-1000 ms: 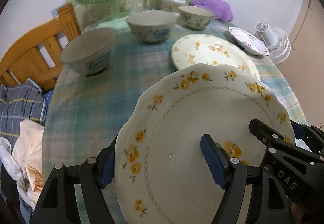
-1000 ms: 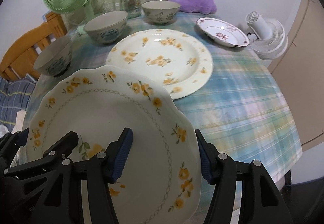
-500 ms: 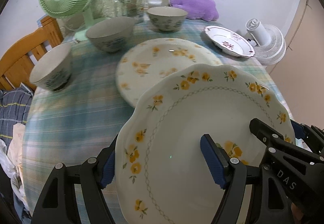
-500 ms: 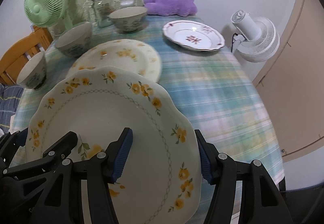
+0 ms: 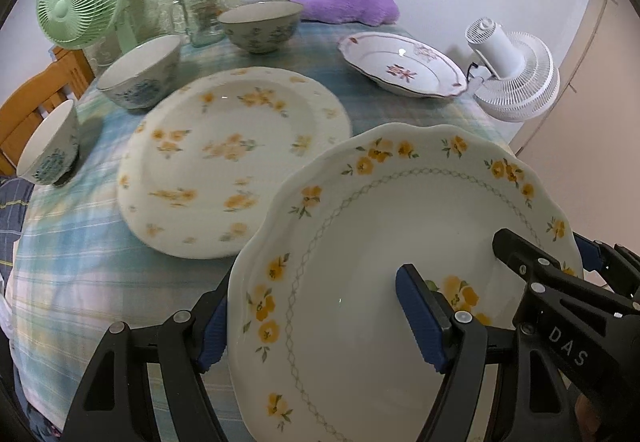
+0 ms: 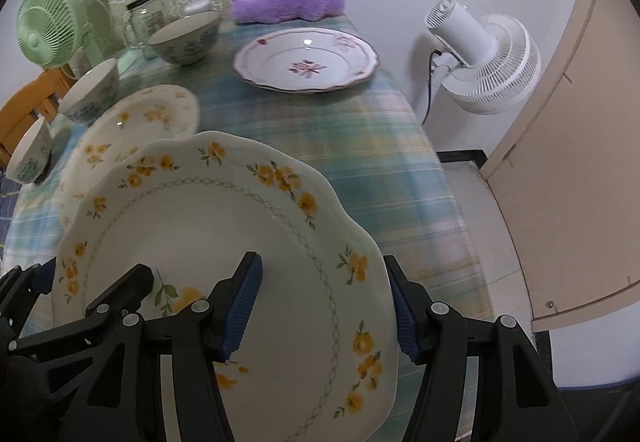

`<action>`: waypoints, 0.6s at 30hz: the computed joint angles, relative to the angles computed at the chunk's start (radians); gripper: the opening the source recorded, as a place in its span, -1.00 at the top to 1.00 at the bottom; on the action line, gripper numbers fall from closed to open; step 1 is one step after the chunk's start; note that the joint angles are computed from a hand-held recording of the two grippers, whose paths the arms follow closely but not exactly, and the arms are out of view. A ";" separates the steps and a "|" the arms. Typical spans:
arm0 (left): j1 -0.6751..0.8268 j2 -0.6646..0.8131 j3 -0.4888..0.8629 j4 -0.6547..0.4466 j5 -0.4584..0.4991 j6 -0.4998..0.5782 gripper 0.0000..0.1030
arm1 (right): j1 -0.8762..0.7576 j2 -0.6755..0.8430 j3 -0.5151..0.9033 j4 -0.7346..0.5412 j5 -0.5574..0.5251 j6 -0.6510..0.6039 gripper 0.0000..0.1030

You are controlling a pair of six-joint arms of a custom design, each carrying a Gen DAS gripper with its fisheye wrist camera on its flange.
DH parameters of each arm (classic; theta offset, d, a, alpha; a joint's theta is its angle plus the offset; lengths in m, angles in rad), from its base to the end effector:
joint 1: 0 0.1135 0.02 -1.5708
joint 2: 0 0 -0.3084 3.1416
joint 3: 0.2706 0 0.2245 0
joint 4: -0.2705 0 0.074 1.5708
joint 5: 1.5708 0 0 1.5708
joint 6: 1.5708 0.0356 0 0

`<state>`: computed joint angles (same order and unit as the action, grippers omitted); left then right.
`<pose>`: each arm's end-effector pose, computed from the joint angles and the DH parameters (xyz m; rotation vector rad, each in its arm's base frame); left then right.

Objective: Organize plates and bowls
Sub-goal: 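Carry the floral plate with the left tool past the other floral plate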

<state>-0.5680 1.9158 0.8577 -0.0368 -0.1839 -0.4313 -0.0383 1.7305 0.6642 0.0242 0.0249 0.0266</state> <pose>0.2839 -0.1735 0.1478 0.1212 2.6343 -0.0931 0.2812 -0.0117 0.1630 0.0936 2.6111 -0.0367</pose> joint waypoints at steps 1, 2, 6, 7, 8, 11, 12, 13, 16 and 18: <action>-0.012 0.012 0.010 -0.003 -0.005 -0.012 -0.48 | -0.019 0.007 0.001 0.003 -0.011 -0.016 -0.25; -0.022 0.023 0.018 -0.004 -0.007 -0.022 -0.48 | -0.038 0.015 0.002 0.008 -0.020 -0.032 -0.25; -0.049 0.084 0.072 -0.033 -0.003 -0.060 -0.47 | -0.099 0.044 0.001 0.016 -0.044 -0.079 -0.25; -0.057 0.103 0.090 -0.045 -0.006 -0.071 -0.46 | -0.113 0.058 0.002 0.016 -0.049 -0.083 -0.25; -0.065 0.116 0.102 -0.052 -0.010 -0.081 -0.46 | -0.124 0.069 0.003 0.015 -0.053 -0.082 -0.25; -0.084 0.146 0.130 -0.069 -0.010 -0.101 -0.45 | -0.160 0.097 0.005 0.015 -0.062 -0.093 -0.25; -0.087 0.153 0.138 -0.075 -0.010 -0.104 -0.45 | -0.168 0.103 0.005 0.017 -0.065 -0.098 -0.25; -0.090 0.160 0.146 -0.081 -0.011 -0.108 -0.45 | -0.175 0.106 0.007 0.014 -0.070 -0.103 -0.25; -0.101 0.174 0.161 -0.088 -0.027 -0.119 -0.45 | -0.196 0.129 0.015 0.013 -0.084 -0.113 -0.25; -0.103 0.179 0.163 -0.078 -0.040 -0.128 -0.44 | -0.198 0.139 0.017 0.028 -0.088 -0.109 -0.25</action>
